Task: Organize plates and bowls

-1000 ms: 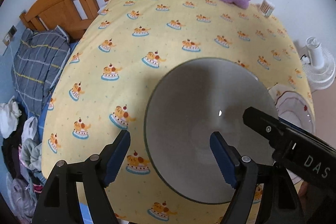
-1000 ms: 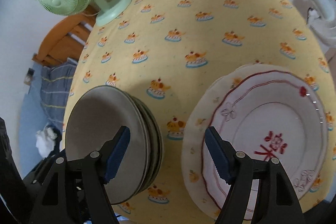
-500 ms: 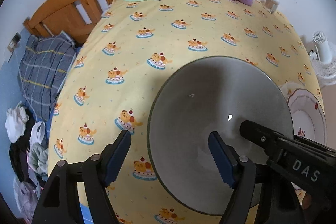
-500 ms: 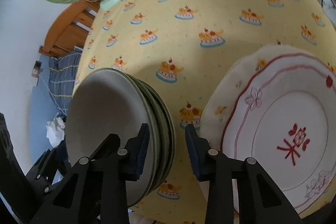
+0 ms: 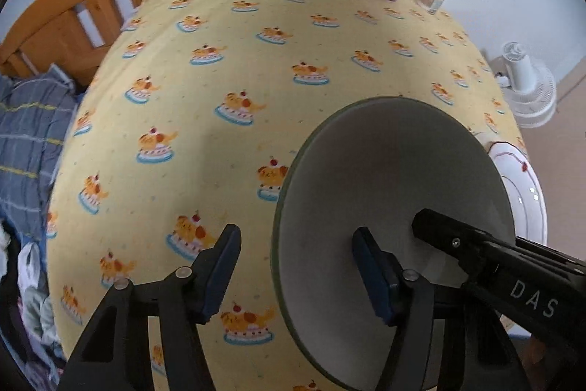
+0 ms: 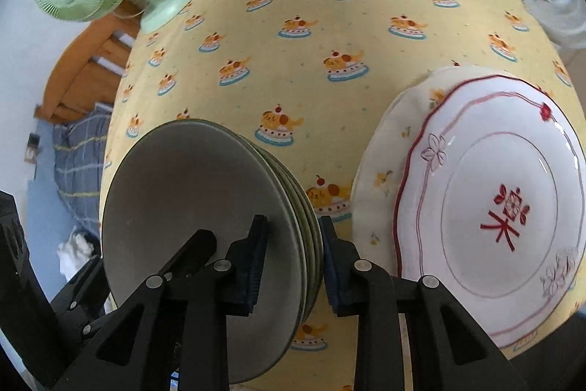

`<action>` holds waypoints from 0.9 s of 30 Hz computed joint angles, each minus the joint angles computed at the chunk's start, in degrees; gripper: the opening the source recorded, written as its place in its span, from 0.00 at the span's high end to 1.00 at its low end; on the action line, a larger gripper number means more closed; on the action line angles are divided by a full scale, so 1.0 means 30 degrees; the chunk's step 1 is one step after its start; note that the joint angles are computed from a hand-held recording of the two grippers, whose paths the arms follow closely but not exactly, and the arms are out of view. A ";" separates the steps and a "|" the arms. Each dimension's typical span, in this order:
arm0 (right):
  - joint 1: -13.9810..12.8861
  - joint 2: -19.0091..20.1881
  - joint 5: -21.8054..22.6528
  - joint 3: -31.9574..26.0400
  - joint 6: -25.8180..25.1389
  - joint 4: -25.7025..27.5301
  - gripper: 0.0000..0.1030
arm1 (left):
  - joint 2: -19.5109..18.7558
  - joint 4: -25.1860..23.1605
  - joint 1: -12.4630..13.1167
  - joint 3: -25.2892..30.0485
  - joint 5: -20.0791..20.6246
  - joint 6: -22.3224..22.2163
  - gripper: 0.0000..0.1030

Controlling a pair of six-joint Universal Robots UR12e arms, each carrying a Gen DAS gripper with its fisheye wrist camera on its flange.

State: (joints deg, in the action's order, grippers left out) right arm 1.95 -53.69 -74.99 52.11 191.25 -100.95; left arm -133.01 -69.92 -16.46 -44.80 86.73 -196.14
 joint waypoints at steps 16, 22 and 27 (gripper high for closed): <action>0.0110 -0.0039 -0.0232 0.0213 0.0665 -0.0517 0.65 | -0.0189 0.0201 0.0373 0.0115 -0.3145 0.1059 0.50; 0.0159 -0.0006 -0.0275 -0.0048 0.0561 0.0092 0.65 | -0.0034 -0.0533 0.0435 0.0057 -0.3390 0.0450 0.50; 0.0241 -0.0269 -0.0362 0.0167 0.0926 0.0355 0.65 | 0.0344 -0.0742 0.0501 -0.0363 -0.3631 0.0623 0.50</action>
State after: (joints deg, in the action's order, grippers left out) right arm 2.67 -54.50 -76.08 52.61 194.03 -99.88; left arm -131.98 -72.14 -14.96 -45.88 75.84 -194.27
